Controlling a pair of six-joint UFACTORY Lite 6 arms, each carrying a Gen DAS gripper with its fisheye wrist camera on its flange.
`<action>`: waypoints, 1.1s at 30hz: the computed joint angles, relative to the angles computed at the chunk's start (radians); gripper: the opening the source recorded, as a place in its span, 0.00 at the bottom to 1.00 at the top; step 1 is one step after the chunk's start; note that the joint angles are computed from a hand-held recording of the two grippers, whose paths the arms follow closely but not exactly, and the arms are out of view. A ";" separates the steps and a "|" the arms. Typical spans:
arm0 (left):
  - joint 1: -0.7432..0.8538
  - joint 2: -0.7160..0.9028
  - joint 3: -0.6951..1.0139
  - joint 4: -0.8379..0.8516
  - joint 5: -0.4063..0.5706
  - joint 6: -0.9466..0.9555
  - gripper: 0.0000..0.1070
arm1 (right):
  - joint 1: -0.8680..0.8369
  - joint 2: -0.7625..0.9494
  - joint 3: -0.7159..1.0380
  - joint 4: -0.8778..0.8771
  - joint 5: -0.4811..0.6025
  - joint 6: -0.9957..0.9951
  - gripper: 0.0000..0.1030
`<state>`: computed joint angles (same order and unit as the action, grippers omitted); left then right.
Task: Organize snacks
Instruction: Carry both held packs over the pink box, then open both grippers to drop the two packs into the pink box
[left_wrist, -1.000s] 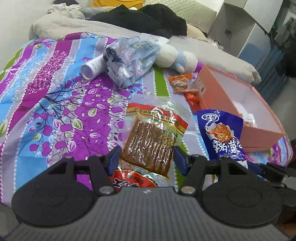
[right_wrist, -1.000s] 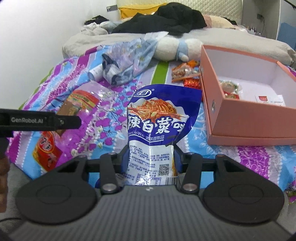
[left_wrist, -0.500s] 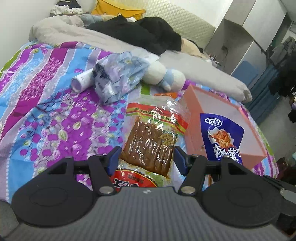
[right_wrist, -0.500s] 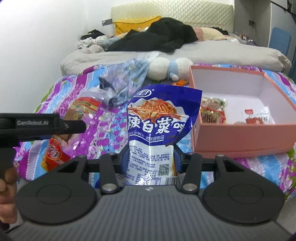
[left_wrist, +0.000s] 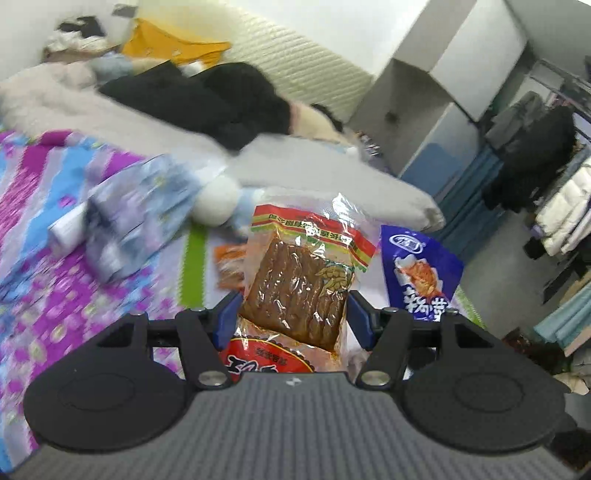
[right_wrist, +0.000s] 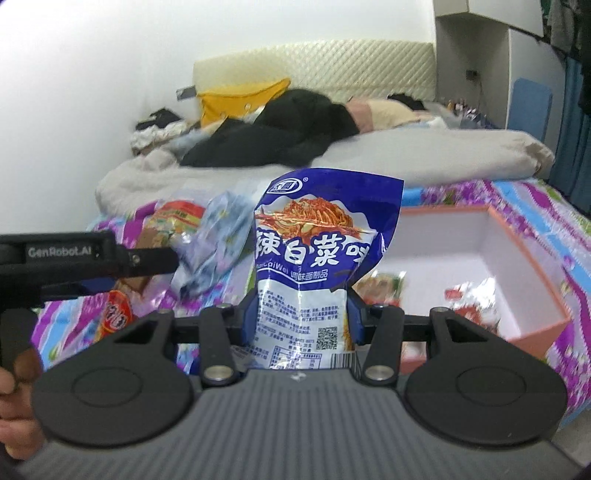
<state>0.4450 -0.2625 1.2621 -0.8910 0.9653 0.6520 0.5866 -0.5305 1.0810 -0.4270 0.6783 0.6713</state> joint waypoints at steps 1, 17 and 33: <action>-0.051 0.022 0.027 0.015 -0.034 -0.029 0.62 | -0.041 0.010 0.015 0.040 -0.013 -0.054 0.48; -0.550 0.650 0.444 0.226 -0.321 -0.297 0.62 | -0.711 0.301 -0.014 0.792 -0.199 -0.967 0.48; -0.642 1.185 0.992 0.397 -0.191 -0.417 0.65 | -0.781 0.683 0.107 0.887 -0.267 -1.075 0.54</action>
